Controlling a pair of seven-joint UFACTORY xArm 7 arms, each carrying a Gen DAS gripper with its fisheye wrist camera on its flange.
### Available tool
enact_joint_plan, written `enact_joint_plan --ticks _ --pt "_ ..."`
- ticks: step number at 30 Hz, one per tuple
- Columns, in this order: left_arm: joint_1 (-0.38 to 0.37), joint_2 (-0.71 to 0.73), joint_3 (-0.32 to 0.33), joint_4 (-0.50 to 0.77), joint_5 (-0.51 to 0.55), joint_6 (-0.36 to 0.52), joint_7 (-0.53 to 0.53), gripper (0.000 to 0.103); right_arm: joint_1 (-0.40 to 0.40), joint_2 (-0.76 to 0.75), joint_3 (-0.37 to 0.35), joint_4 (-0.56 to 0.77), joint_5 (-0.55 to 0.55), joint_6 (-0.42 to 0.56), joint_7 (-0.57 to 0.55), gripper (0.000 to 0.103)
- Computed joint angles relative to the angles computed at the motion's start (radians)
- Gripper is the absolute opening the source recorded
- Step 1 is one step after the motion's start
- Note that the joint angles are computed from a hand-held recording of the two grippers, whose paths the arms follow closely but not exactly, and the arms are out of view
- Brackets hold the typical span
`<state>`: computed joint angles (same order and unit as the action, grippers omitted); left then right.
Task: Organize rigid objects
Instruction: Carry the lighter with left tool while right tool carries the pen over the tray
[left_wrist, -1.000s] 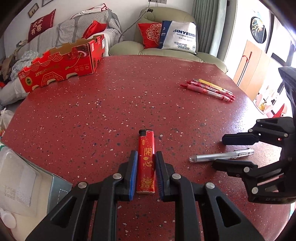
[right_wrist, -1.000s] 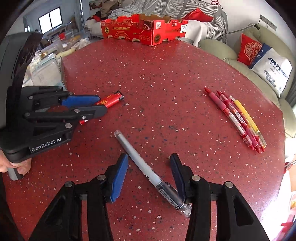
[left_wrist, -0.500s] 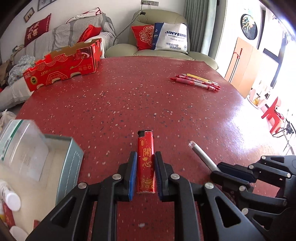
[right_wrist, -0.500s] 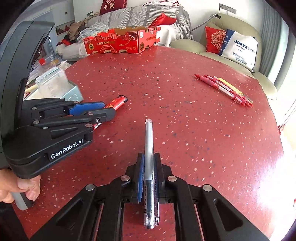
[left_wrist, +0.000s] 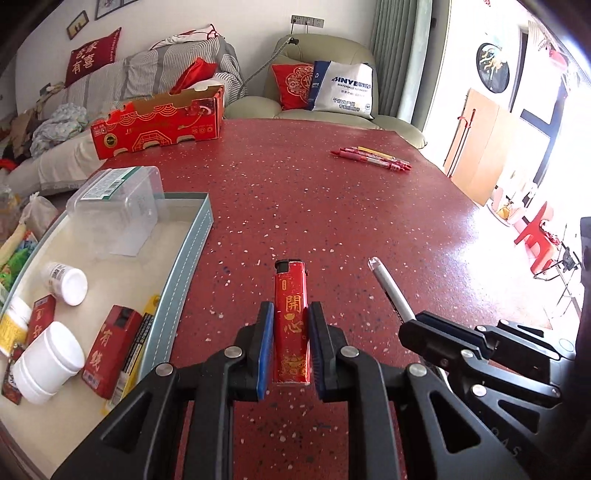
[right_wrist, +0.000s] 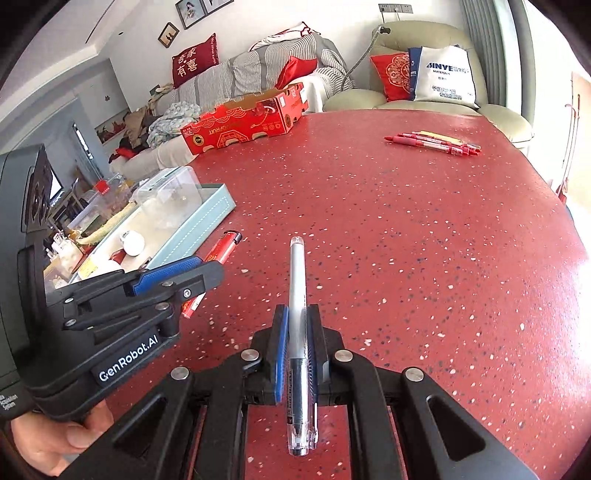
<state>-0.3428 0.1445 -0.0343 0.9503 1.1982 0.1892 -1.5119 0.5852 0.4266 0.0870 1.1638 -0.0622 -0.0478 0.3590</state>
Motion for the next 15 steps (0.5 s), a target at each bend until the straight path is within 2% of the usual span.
enact_joint_plan --ticks 3,5,11,15 --pt "0.0 -0.047 -0.006 -0.045 0.03 0.02 -0.033 0.02 0.026 -0.013 -0.007 -0.012 0.005 -0.012 0.015 0.01" --pt "0.017 -0.078 -0.016 -0.076 0.043 0.019 -0.049 0.02 0.072 -0.024 -0.039 -0.017 0.0 -0.015 0.029 0.01" --pt "0.089 -0.186 -0.055 -0.171 0.089 0.007 -0.102 0.02 0.189 -0.03 -0.115 0.011 -0.035 -0.008 0.068 0.01" --pt "0.154 -0.275 -0.079 -0.24 0.091 -0.007 -0.111 0.02 0.222 -0.013 -0.119 0.064 -0.068 0.018 0.079 0.01"
